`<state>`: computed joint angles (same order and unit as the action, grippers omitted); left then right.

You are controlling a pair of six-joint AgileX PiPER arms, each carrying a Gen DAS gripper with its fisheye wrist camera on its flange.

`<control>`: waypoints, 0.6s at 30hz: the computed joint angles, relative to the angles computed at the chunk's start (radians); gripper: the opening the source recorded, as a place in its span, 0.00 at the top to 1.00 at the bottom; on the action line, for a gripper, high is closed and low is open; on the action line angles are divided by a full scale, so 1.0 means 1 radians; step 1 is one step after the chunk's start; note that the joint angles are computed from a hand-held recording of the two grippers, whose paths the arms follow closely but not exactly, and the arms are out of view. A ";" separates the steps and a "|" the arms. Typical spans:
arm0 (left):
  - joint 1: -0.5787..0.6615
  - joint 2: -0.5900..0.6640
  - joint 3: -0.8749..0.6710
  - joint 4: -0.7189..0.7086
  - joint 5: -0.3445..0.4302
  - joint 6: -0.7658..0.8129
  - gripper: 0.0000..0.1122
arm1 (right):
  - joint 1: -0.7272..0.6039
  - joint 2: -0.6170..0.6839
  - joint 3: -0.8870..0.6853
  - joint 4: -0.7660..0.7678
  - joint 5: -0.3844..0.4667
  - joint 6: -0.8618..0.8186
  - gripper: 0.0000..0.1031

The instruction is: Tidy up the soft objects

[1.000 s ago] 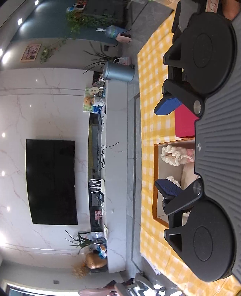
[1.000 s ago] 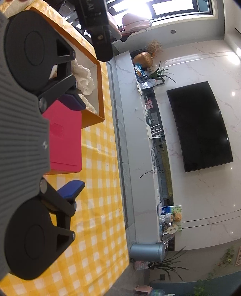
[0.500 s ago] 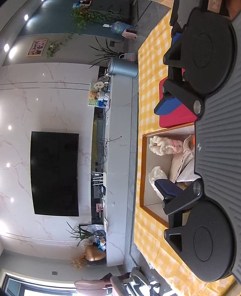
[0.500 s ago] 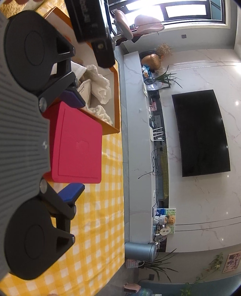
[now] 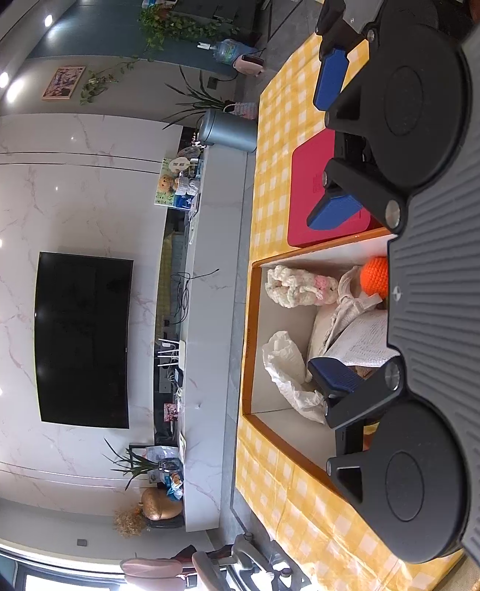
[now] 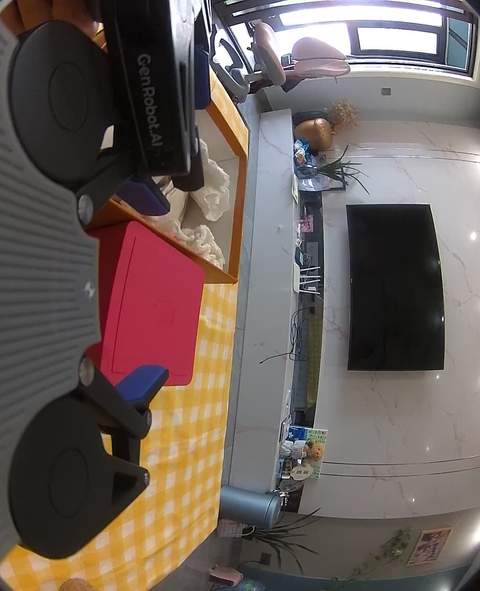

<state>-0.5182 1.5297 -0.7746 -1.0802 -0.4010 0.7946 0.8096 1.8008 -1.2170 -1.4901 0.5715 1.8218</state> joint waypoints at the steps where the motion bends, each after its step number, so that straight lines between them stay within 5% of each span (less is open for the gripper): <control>1: -0.001 0.002 -0.002 -0.003 0.002 0.008 0.18 | -0.001 0.000 -0.001 0.007 -0.001 -0.003 0.16; 18: 0.003 -0.021 0.002 0.000 0.009 0.039 0.18 | 0.005 0.007 0.000 -0.024 0.018 0.039 0.16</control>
<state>-0.5151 1.5091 -0.7723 -1.0801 -0.3920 0.8334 0.8142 1.8075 -1.2170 -1.5140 0.5893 1.8613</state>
